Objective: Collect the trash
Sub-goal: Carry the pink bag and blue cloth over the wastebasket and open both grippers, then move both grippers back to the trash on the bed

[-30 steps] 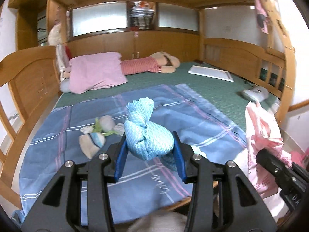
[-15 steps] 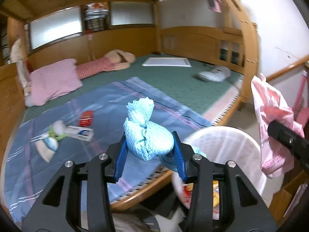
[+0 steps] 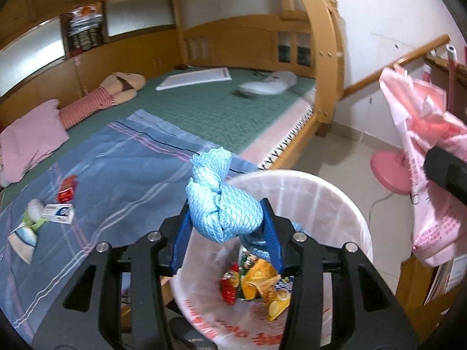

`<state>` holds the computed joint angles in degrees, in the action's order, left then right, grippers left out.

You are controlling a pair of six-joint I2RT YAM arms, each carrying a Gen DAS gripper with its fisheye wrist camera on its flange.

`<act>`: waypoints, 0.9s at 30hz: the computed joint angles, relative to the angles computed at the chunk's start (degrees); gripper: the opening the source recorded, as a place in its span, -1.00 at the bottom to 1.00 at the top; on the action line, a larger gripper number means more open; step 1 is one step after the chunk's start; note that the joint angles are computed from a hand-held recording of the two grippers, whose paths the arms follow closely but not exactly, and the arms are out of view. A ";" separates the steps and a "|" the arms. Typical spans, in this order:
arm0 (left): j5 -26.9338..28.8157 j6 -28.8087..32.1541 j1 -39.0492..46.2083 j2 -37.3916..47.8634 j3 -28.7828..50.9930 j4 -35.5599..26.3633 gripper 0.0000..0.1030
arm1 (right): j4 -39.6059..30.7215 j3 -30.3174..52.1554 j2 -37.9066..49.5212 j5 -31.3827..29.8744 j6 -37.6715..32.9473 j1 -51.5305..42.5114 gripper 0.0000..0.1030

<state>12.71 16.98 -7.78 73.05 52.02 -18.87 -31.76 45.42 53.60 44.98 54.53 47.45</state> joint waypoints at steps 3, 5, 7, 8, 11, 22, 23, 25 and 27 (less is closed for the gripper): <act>-1.05 0.41 -2.33 1.44 -0.96 0.97 -0.01 | -0.49 -1.32 -1.68 -0.76 0.31 -1.24 -0.60; -1.95 0.34 -3.42 2.20 -1.59 1.52 0.27 | -0.53 -2.03 -2.37 -1.12 0.38 -2.06 -0.60; -1.26 0.02 -3.08 2.12 -1.97 1.93 0.50 | -0.40 -2.22 -2.49 -1.74 0.38 -2.70 -0.60; -0.89 -0.35 -2.69 2.04 -1.95 2.08 0.53 | -0.35 -2.33 -2.54 -1.99 0.28 -3.01 -0.60; -0.27 -1.04 -1.68 2.40 -0.88 1.56 0.54 | 0.13 -2.59 -2.21 -2.85 0.23 -3.63 -0.60; 4.13 -1.77 8.82 0.89 2.63 -0.69 0.54 | 3.77 -2.33 3.21 -10.82 -2.88 -9.01 -0.58; 5.34 -1.75 10.87 0.82 3.38 -1.16 0.55 | 4.12 -2.16 4.39 -12.25 -3.30 -9.85 -0.57; 7.57 -1.73 14.82 0.89 5.07 -2.01 0.56 | 5.06 -1.43 7.89 -15.89 -4.31 -12.20 -0.49; 9.66 -1.66 18.17 1.05 6.70 -2.90 0.56 | 5.44 -0.58 11.28 -18.31 -4.93 -13.67 -0.32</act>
